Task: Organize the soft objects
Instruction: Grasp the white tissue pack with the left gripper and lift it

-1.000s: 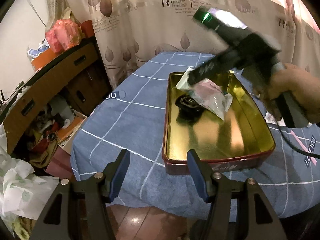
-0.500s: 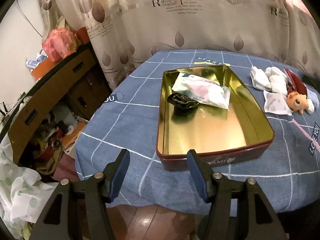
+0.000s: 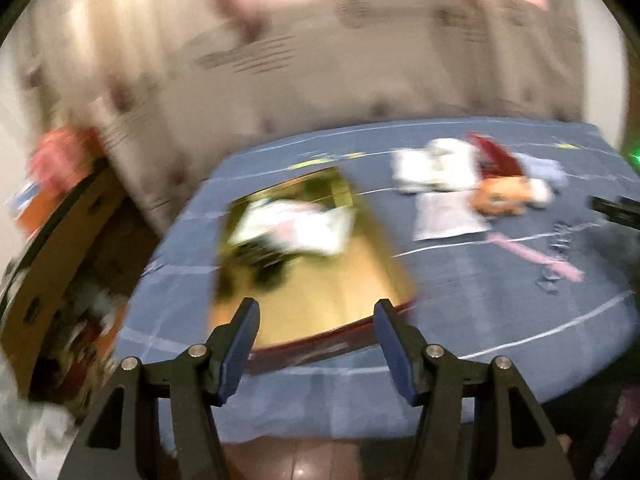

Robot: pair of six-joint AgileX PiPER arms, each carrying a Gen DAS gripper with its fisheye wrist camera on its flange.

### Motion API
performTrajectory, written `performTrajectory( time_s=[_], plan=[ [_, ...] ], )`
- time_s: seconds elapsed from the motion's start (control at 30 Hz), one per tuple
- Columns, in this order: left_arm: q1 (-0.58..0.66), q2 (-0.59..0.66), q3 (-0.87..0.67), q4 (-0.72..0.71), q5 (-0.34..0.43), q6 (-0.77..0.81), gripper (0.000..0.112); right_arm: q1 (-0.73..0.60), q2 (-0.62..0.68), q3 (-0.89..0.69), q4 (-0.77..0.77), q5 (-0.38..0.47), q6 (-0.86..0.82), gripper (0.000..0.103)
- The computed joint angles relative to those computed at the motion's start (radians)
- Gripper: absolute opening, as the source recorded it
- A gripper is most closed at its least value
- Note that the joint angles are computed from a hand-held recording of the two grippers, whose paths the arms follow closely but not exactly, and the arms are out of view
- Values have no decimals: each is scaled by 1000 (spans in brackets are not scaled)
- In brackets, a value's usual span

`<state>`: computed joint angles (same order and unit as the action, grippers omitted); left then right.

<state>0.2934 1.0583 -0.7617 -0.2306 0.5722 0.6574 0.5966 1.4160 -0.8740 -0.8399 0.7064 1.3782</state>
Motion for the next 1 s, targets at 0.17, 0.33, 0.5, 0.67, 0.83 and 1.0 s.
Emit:
performTrajectory(
  time_s=[0.17, 0.33, 0.5, 0.67, 0.83, 1.0],
  plan=[
    [-271, 163, -163, 40, 98, -46, 66, -35, -22, 23, 32, -84, -32, 103],
    [-396, 440, -403, 78, 182, -165, 66, -99, -67, 92, 51, -202, -9, 103],
    [-431, 689, -631, 127, 274, -261, 66, -131, -90, 118, 73, -269, -21, 103],
    [-434, 823, -751, 116, 341, -250, 66, -147, -92, 123, 110, -301, -68, 103],
    [-437, 899, -808, 128, 346, -275, 66, -160, -95, 131, 138, -330, -94, 103],
    [-397, 920, -800, 18, 326, -238, 23, -171, -102, 141, 137, -350, -81, 103]
  ],
)
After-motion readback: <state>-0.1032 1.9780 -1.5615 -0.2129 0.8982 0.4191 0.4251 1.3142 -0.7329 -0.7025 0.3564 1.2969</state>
